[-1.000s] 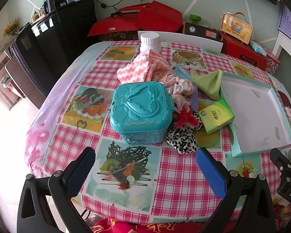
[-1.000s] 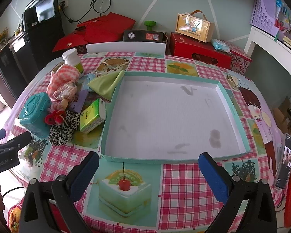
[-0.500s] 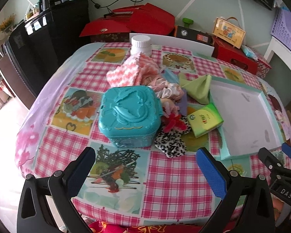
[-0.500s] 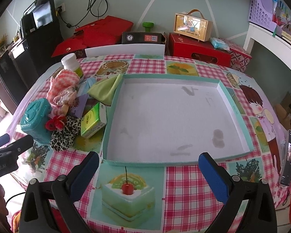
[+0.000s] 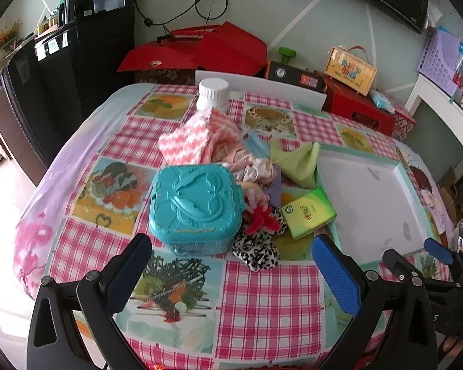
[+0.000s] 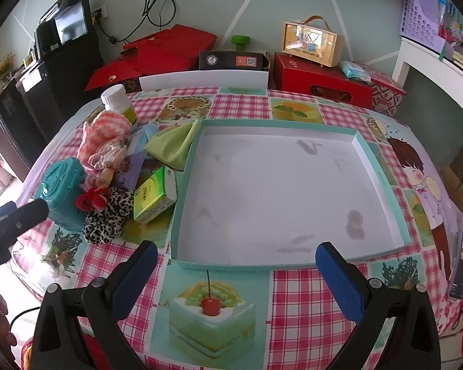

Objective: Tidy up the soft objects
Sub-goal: 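Move left gripper to the pink striped towel while right gripper approaches the green cloth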

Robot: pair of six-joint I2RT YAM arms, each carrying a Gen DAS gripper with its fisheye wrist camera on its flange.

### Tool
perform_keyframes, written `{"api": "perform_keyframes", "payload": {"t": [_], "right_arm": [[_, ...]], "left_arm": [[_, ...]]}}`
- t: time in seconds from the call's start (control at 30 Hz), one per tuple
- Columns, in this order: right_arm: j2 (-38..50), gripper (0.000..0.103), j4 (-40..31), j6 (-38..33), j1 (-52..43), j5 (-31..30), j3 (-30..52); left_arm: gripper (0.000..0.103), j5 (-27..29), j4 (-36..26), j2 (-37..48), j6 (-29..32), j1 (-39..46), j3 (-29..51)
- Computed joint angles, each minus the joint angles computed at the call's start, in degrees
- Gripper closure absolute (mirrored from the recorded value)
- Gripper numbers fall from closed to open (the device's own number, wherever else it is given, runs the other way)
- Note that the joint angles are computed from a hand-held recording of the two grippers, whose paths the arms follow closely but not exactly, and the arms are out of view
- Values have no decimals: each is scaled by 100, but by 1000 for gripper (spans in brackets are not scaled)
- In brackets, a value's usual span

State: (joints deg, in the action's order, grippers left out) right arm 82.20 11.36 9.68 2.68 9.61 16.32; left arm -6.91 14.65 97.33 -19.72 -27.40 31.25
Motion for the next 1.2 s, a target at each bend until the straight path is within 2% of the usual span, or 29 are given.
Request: {"api": "perform_keyframes", "payload": {"t": [0.13, 0.37, 0.47, 0.9, 1.2], "right_arm": [[-109, 0, 16, -46, -103, -243, 53], [-113, 0, 43, -236, -98, -530, 329], [41, 0, -6, -332, -85, -622, 571], [1451, 0, -45, -489, -213, -991, 1896], [2477, 0, -118, -690, -325, -1281, 2770]], "left_arm": [[0, 229, -157, -205, 172, 226, 111], [0, 324, -828, -302, 540, 762, 745], [0, 453, -1088, -36, 666, 1015, 1160], [0, 238, -1886, 1122, 1077, 1452, 2718], [0, 712, -2942, 2265, 1116, 1649, 4146]]}}
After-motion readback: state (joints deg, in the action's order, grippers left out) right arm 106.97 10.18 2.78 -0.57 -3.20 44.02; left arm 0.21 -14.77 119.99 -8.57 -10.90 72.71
